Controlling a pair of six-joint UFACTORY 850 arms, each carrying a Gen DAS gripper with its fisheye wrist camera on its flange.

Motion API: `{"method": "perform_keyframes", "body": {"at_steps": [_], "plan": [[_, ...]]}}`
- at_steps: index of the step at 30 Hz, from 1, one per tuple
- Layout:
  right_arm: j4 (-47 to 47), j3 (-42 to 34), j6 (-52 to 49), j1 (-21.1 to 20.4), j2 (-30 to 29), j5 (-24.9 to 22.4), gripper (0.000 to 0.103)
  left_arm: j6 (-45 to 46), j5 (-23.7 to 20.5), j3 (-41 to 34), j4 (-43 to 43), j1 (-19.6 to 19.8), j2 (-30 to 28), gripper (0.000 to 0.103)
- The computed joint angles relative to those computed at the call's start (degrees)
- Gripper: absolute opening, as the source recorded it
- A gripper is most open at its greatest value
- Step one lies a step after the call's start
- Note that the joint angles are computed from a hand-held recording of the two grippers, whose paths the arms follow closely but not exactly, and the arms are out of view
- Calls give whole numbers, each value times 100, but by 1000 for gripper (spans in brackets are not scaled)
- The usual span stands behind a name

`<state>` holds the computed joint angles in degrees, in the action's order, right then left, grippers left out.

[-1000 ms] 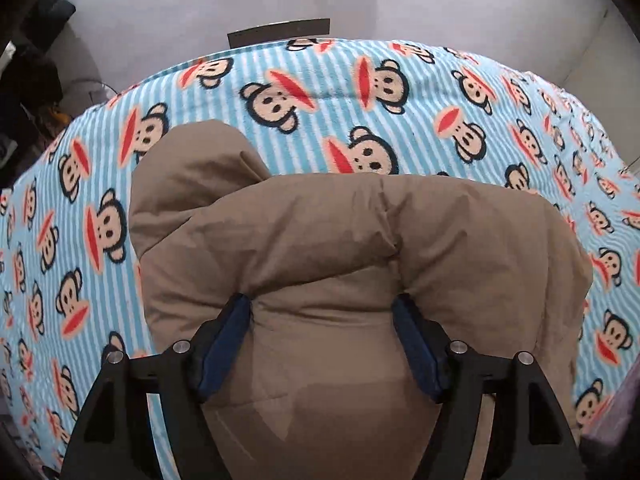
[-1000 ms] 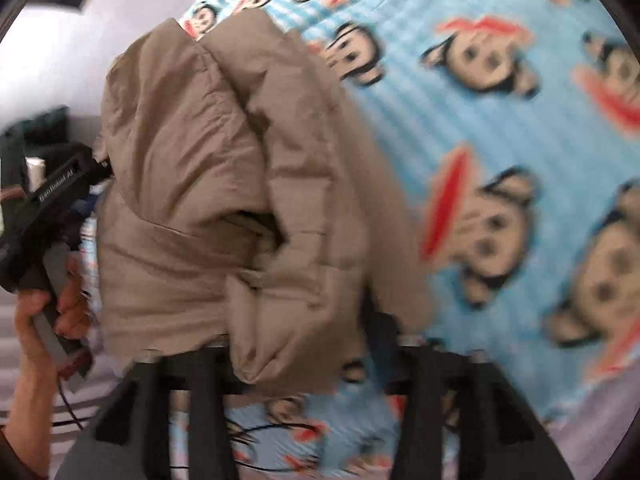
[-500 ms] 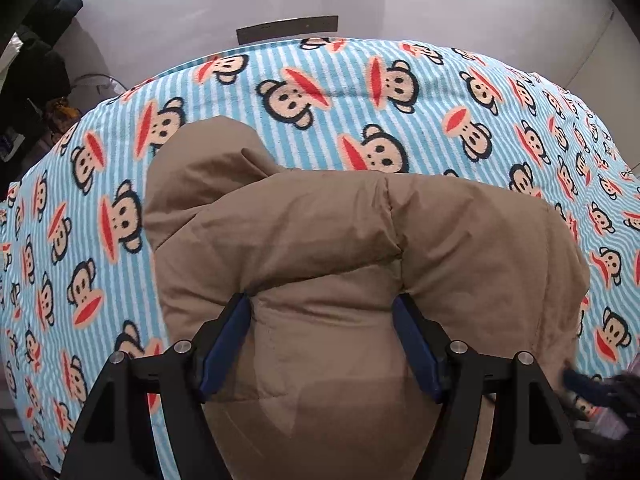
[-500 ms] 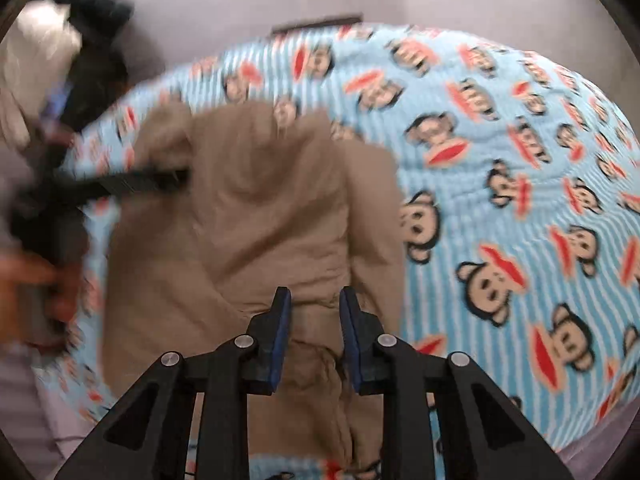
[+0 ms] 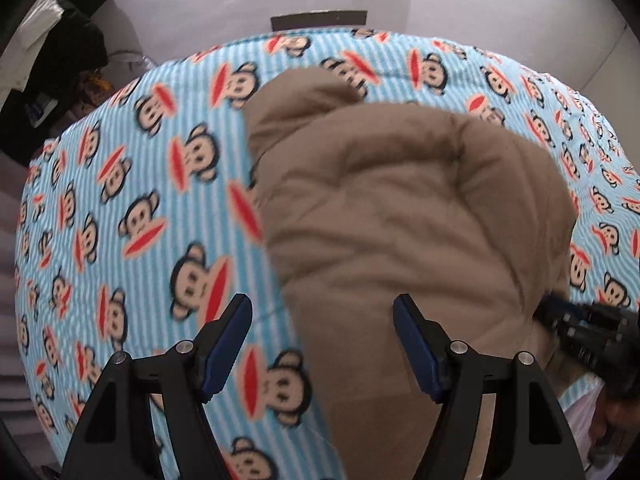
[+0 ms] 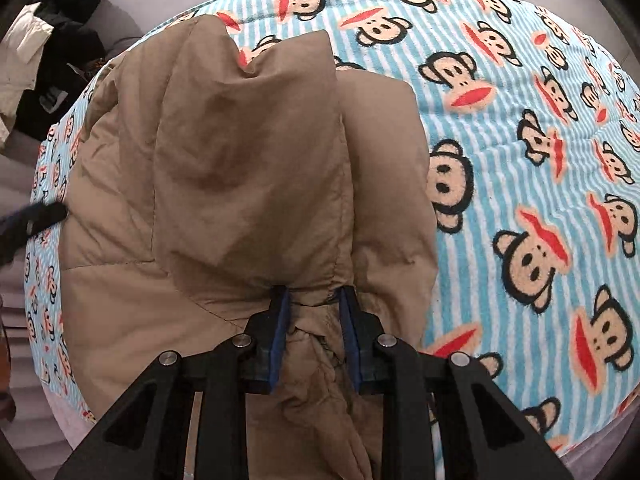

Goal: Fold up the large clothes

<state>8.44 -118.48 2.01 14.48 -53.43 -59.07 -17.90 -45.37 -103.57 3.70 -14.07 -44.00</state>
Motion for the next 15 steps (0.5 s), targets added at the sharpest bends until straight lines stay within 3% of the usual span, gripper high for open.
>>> {"method": "perform_keyframes", "body": {"at_steps": [1,6,8,15], "plan": [[-5,-5,3,-1,-12,-4,27,-55,55,154,10,11,83,89],[-8,-70,25,4,-54,-51,29,-161,246,618,-143,74,307,91],[-2,-54,30,1,-47,-45,29,-213,253,695,-216,106,331,103],[49,-60,104,-23,-61,-62,36,105,293,811,-617,211,358,103]]}}
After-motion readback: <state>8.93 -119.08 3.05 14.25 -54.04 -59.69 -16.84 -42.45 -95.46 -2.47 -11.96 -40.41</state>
